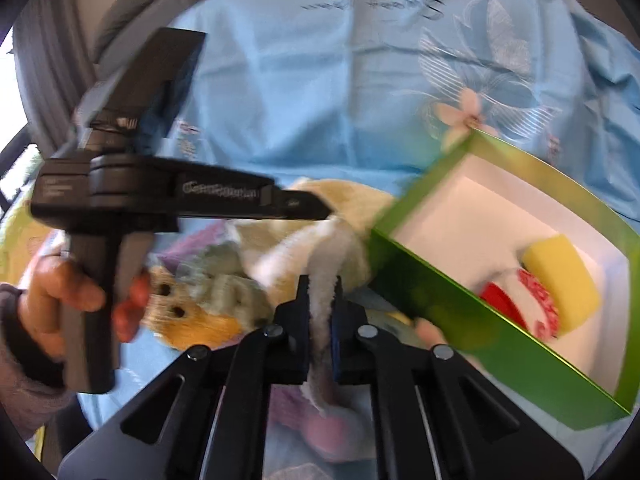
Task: Organize soft objects
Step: 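Grasp the cream towel with the left gripper and lift it, then lower the cream towel into the green box and open the left gripper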
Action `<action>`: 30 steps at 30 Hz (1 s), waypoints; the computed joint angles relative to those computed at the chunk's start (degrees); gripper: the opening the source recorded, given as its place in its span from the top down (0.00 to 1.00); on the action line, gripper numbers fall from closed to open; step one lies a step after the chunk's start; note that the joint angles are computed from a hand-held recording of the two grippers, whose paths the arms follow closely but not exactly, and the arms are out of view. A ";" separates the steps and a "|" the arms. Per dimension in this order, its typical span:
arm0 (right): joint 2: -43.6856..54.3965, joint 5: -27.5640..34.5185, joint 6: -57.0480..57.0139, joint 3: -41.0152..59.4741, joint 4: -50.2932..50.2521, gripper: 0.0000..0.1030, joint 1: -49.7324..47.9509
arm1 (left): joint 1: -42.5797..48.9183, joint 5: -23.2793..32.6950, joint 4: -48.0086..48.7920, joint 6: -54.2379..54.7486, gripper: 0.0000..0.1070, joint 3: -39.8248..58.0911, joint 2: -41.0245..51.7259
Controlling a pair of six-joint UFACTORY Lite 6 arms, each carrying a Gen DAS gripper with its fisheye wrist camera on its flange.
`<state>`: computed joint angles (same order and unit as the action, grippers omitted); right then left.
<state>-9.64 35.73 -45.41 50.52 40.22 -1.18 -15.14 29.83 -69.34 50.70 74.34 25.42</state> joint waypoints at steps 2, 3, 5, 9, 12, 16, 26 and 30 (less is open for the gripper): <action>-0.46 0.36 -1.10 0.96 1.58 0.94 1.29 | 0.91 0.80 -3.81 3.82 0.96 -1.80 -1.60; -0.67 0.85 -2.08 1.73 3.13 0.94 1.89 | 1.63 1.46 -6.93 7.11 0.96 -3.46 -3.21; -1.11 1.91 -3.41 3.31 5.60 0.94 2.94 | 2.88 2.93 -10.84 10.61 0.96 -5.32 -5.66; -2.18 1.86 -0.49 8.10 4.15 0.94 7.10 | 5.41 4.54 -9.34 8.64 0.96 -5.76 -10.32; -3.88 0.43 3.59 10.83 -0.25 0.94 9.55 | 6.38 4.86 -5.46 5.92 0.96 -5.21 -14.51; -4.42 1.01 4.88 14.16 -1.77 0.94 7.87 | 5.14 4.80 0.27 -0.68 0.96 -2.03 -17.41; -6.21 10.20 -5.59 20.74 4.85 0.93 -13.17 | -6.86 1.55 20.60 -22.20 0.96 14.50 -13.13; -5.42 13.38 -10.17 22.03 7.73 0.93 -21.92 | -13.29 0.98 28.53 -30.92 0.96 24.57 -5.67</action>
